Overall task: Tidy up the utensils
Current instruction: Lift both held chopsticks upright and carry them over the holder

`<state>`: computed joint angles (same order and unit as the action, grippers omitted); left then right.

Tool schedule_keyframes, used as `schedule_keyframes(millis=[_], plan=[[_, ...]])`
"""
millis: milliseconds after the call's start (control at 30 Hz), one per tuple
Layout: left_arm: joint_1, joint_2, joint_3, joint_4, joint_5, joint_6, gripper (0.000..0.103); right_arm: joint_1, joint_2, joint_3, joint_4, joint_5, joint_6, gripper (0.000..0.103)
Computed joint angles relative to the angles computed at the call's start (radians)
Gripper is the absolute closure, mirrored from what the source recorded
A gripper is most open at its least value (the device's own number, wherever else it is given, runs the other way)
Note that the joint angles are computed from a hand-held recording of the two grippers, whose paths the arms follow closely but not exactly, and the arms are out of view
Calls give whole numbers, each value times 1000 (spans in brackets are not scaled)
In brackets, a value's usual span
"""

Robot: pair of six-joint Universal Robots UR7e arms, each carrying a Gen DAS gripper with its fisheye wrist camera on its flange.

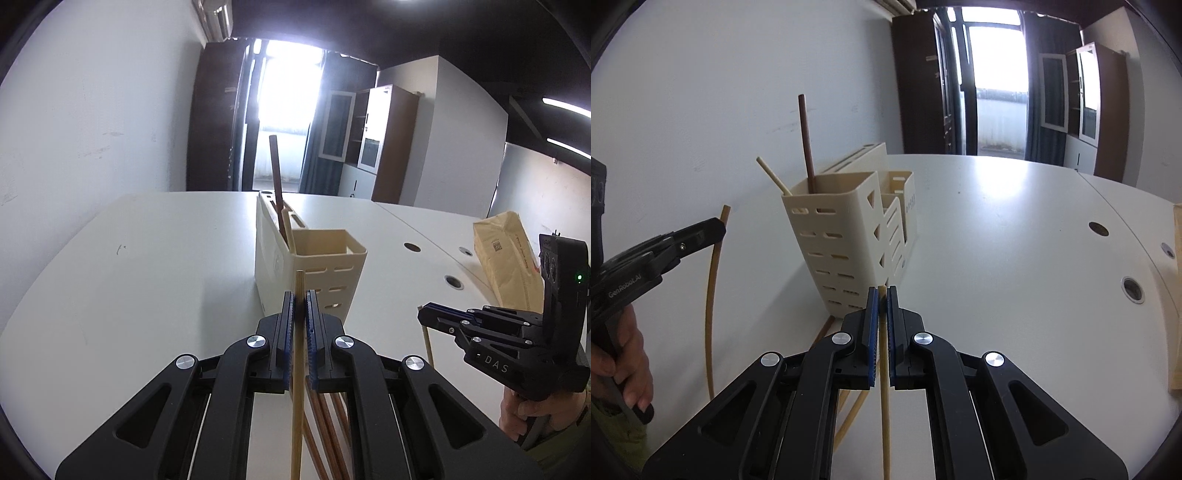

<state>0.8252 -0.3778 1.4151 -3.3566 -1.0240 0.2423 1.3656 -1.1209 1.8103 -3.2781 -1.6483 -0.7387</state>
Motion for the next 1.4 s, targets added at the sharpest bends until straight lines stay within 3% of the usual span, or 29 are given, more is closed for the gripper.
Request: schedule_keyframes(millis=[800,1400], plan=[[-44,30,-88,-202,-79,160,97,103,-16,-73,-25,71,-22,98],[-55,90,-199,-375,-175,255,97,113,10,-124,-86,140,-37,98]])
